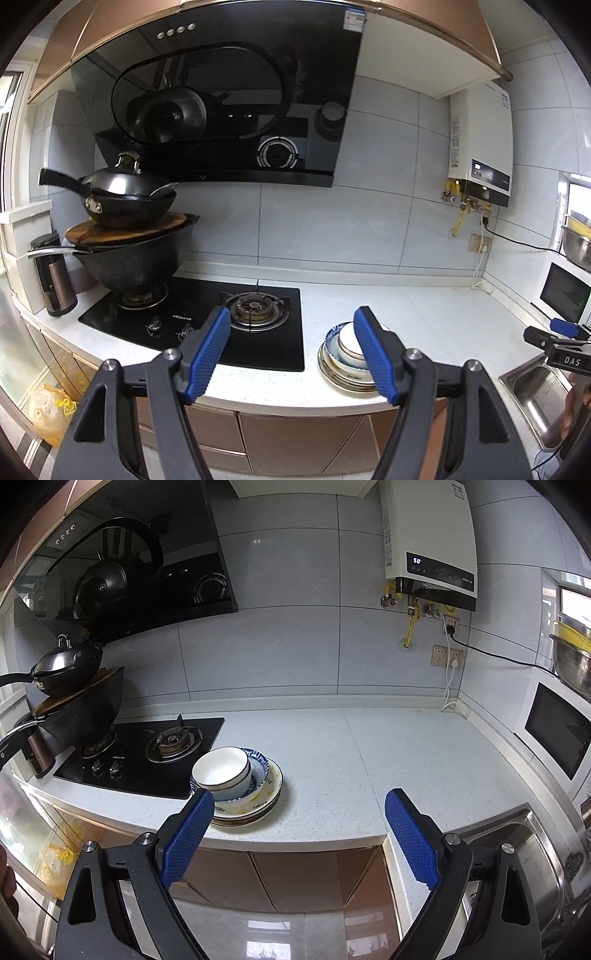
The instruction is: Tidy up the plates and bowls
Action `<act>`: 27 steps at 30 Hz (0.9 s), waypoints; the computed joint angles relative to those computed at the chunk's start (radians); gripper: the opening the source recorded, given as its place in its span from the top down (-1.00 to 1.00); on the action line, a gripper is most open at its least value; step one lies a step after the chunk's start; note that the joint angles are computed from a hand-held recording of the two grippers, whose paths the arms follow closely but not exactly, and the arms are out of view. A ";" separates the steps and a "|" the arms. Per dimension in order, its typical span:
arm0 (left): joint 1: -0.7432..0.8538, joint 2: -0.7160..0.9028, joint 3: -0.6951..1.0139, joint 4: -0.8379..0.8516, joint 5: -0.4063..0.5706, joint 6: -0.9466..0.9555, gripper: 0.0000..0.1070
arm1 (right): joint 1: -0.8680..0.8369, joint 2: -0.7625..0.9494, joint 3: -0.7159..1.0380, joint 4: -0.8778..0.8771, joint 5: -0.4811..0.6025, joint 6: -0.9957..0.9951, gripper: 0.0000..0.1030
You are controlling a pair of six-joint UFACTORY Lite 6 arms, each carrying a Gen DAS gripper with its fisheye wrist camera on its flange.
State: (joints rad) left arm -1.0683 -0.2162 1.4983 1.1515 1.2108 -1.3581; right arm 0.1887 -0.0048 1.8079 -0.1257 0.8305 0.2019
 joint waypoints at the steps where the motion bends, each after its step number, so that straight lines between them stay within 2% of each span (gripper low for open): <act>1: 0.008 -0.015 -0.020 0.000 -0.006 0.001 -0.28 | 0.010 0.000 0.001 -0.021 0.006 0.027 -0.77; 10: 0.062 -0.067 -0.100 -0.013 -0.053 0.062 -0.28 | 0.048 -0.001 -0.010 -0.076 0.036 0.144 -0.77; 16: 0.042 -0.083 -0.141 0.060 -0.010 0.027 -0.28 | 0.044 -0.037 -0.059 -0.063 -0.020 0.178 -0.77; 23: 0.073 -0.088 -0.138 0.014 -0.037 0.066 -0.28 | 0.044 -0.028 -0.059 -0.047 -0.039 0.176 -0.77; 27: 0.062 -0.076 -0.119 0.019 -0.015 0.079 -0.28 | 0.046 -0.028 -0.059 -0.051 -0.043 0.178 -0.77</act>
State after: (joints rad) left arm -1.0063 -0.2919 1.3791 1.1707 1.1955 -1.2792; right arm 0.2348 -0.0324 1.7493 -0.1767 0.7874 0.3801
